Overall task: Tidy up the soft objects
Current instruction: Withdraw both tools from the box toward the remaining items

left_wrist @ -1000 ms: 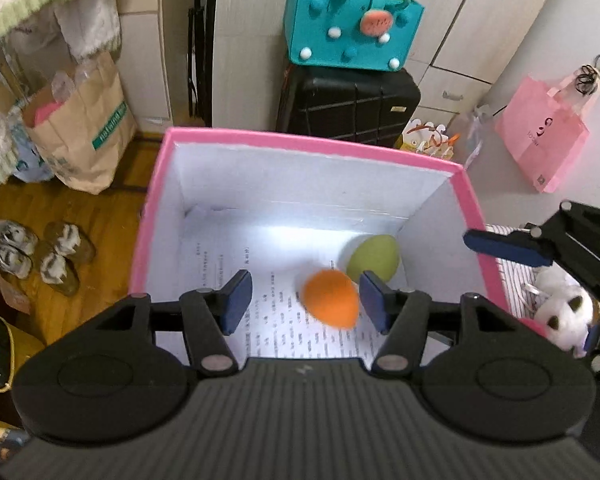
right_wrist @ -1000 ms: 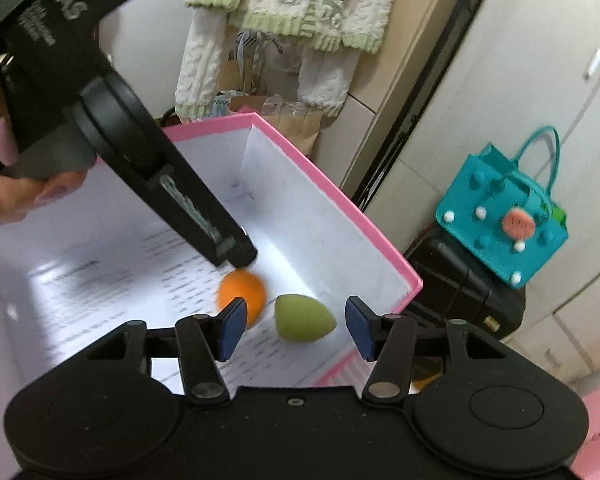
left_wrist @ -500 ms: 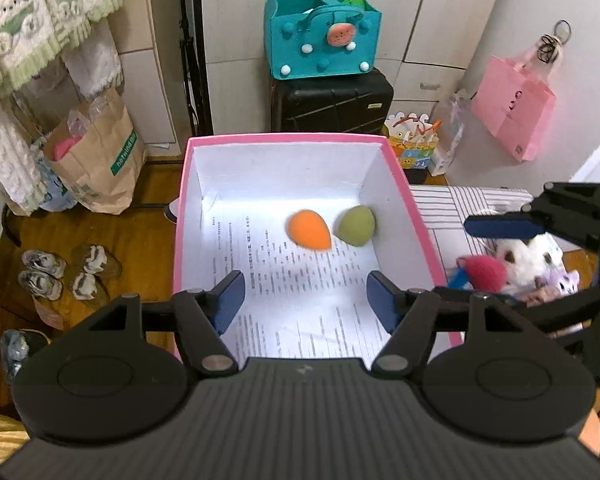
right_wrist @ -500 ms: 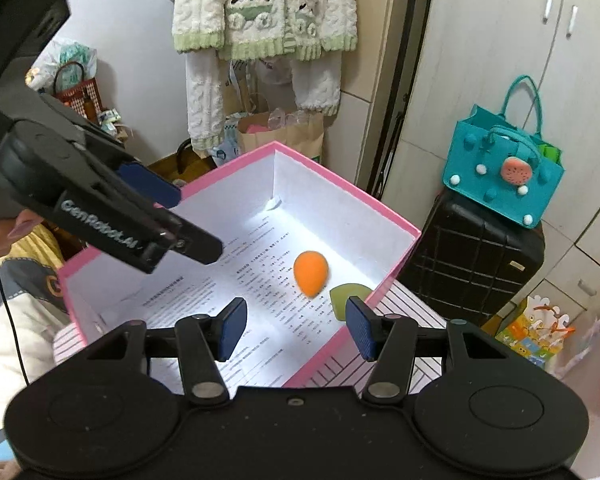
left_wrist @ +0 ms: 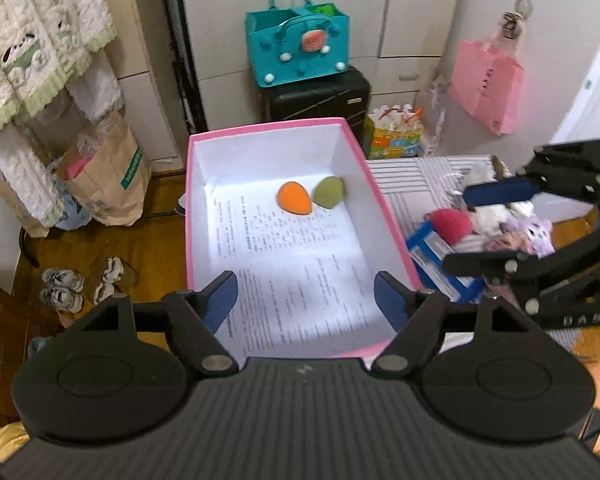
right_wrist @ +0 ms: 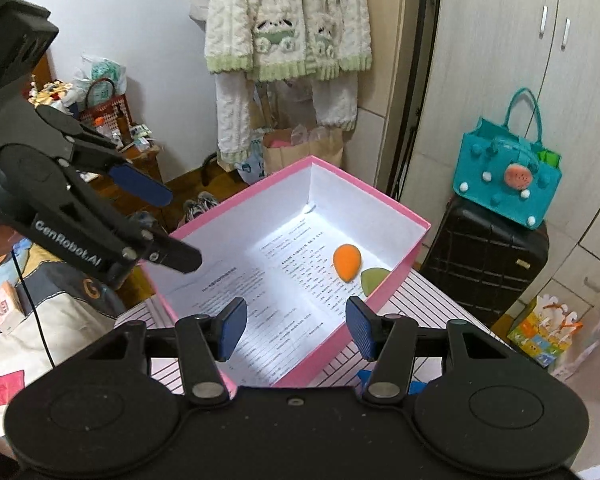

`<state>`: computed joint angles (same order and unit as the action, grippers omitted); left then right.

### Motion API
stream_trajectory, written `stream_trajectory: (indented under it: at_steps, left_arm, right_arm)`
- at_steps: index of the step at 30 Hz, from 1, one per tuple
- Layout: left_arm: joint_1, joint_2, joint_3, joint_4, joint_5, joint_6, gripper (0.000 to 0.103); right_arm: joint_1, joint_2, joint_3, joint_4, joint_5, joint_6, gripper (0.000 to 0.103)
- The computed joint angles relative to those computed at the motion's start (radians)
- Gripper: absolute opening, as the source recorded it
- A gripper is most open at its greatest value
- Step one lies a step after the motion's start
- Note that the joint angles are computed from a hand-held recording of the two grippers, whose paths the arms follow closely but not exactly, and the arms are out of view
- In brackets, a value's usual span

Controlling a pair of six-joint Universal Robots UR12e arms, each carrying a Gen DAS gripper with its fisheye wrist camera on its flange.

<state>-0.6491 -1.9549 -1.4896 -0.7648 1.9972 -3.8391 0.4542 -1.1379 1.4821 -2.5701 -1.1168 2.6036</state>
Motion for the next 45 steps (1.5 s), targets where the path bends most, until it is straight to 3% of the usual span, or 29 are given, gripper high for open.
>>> stream_trajectory:
  at_steps: [10, 18, 27, 36, 45]
  left_arm:
    - [-0.066, 0.006, -0.025, 0.064, 0.043, 0.06, 0.088]
    - [-0.104, 0.001, -0.075, 0.163, 0.046, 0.072, 0.088]
    - [-0.142, -0.031, -0.079, 0.294, 0.038, 0.168, 0.088]
    - [-0.151, -0.089, -0.051, 0.36, -0.013, 0.215, 0.088]
    - [-0.167, -0.197, 0.022, 0.504, 0.009, 0.338, 0.088]
  right_arm:
    - [-0.025, -0.087, 0.141, -0.067, 0.017, 0.0, 0.062]
    - [-0.057, -0.139, 0.253, -0.12, -0.018, 0.007, 0.062]
    - [-0.101, -0.189, 0.362, -0.197, 0.001, -0.011, 0.065]
    - [-0.152, -0.189, 0.447, -0.294, 0.004, 0.021, 0.066]
    - [-0.195, -0.161, 0.499, -0.409, -0.02, 0.059, 0.066]
